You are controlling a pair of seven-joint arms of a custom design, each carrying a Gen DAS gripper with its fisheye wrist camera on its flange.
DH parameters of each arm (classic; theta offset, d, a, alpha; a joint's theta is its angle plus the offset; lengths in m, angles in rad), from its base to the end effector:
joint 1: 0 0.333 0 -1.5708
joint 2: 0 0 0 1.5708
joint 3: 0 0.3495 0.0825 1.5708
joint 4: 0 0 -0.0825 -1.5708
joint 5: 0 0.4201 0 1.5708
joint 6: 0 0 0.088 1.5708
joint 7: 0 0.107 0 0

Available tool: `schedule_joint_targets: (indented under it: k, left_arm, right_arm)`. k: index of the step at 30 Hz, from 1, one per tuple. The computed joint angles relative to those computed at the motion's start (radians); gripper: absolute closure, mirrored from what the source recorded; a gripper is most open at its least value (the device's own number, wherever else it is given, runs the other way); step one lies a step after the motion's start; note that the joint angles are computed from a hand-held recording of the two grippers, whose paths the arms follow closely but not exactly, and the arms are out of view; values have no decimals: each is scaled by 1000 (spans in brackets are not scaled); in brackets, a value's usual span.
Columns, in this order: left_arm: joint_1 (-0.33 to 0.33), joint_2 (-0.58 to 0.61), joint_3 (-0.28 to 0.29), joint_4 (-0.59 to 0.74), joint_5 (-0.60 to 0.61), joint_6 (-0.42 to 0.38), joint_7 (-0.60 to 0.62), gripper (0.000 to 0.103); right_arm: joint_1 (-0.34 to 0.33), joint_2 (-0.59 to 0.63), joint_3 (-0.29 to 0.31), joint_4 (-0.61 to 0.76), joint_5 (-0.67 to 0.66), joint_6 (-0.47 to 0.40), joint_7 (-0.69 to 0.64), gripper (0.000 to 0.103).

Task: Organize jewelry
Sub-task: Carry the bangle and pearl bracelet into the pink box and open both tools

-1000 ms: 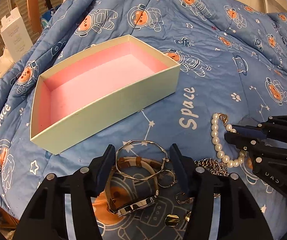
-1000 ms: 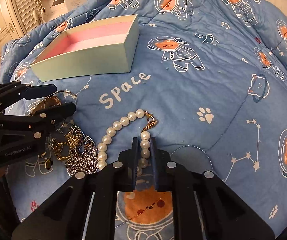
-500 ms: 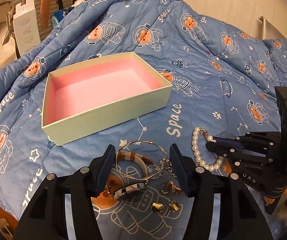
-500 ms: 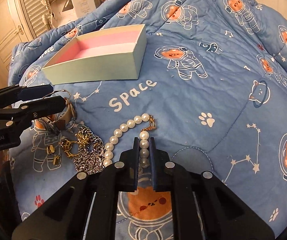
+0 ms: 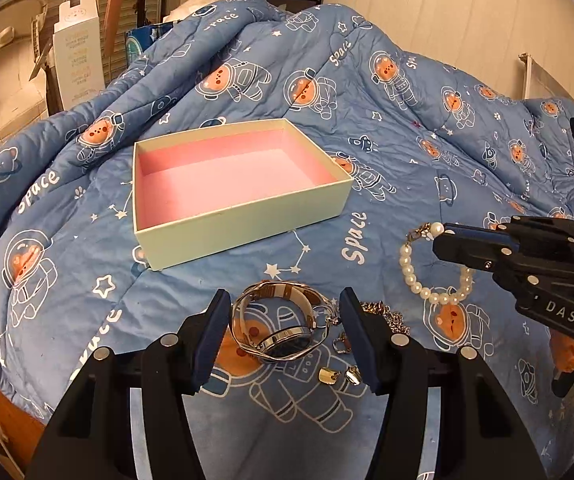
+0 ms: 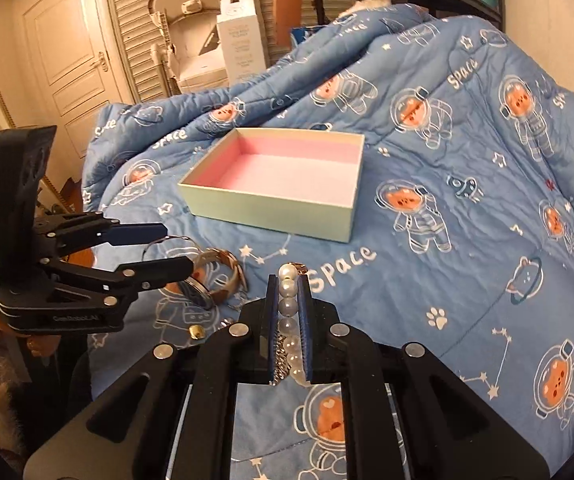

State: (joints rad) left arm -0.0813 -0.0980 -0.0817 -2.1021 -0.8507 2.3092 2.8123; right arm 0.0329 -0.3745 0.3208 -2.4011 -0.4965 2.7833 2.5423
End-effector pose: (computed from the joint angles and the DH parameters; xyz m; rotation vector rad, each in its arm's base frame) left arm 0.5725 -0.1106 0.5176 -0.9183 2.6752 -1.1066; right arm 0.4588 0.2072 0.5427 -1.5417 1.8680 -0.6838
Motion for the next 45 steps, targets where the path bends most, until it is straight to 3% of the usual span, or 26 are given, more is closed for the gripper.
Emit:
schedule_joint_targets:
  k: [9, 18, 21, 25, 33, 38, 45]
  left_arm:
    - [15, 41, -7, 83, -7, -1, -4, 48]
    - [34, 156, -50, 240, 42, 9, -73, 48]
    - [35, 209, -77, 289, 97, 48, -114, 48]
    - [39, 282, -109, 350, 181, 74, -182, 48]
    - [49, 369, -163, 415, 315, 96, -272, 48]
    - [52, 392, -185, 436, 366, 88, -284, 48]
    - [56, 428, -199, 470, 415, 73, -316, 48]
  right_arm:
    - [25, 100, -45, 143, 0, 17, -118, 93]
    - [78, 240, -147, 305, 28, 0, -193, 93]
    - [103, 294, -185, 353, 48, -3, -222, 93]
    - [140, 376, -240, 420, 127, -13, -288, 93]
    - [170, 510, -305, 521, 418, -21, -428, 93]
    - [204, 563, -356, 575, 377, -86, -381, 93]
    - [220, 598, -373, 609, 330, -146, -387, 93]
